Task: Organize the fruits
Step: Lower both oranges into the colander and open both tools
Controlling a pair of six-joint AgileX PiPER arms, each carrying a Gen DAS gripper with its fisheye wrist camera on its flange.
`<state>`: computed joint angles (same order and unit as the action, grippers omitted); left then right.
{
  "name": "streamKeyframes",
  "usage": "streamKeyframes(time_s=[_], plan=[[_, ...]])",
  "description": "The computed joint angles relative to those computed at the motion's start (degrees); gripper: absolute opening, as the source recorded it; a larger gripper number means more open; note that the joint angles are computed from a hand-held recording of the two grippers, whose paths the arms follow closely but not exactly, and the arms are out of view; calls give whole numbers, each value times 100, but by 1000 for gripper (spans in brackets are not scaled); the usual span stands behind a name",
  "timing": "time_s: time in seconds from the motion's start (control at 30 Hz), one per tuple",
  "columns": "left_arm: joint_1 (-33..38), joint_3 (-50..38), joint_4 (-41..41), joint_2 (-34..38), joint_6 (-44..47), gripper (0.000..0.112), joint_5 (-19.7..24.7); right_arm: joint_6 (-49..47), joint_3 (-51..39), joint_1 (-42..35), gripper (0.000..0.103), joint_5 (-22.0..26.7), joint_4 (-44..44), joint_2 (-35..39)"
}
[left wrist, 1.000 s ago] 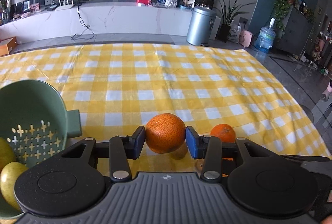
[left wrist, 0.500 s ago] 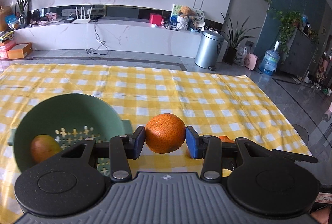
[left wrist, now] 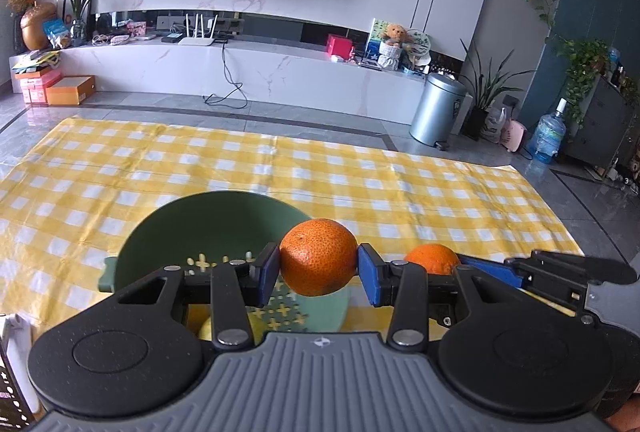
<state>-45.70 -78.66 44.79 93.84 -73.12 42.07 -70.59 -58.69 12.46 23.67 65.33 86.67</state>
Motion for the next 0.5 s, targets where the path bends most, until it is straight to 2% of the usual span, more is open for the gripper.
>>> streamKeyframes(time_s=[0.1,0.33,0.5], plan=[[314,159,-369,-60,345,48,-215,607,-384,360,41,-144,-909,259],[945,432,-1192,-20,1183,48,-648,1952,-1318,848,41,9,-2783,1070],[1184,518,-1573,146,1557,48,-881,2588,-1872,1039,41,164,-3730,1593]])
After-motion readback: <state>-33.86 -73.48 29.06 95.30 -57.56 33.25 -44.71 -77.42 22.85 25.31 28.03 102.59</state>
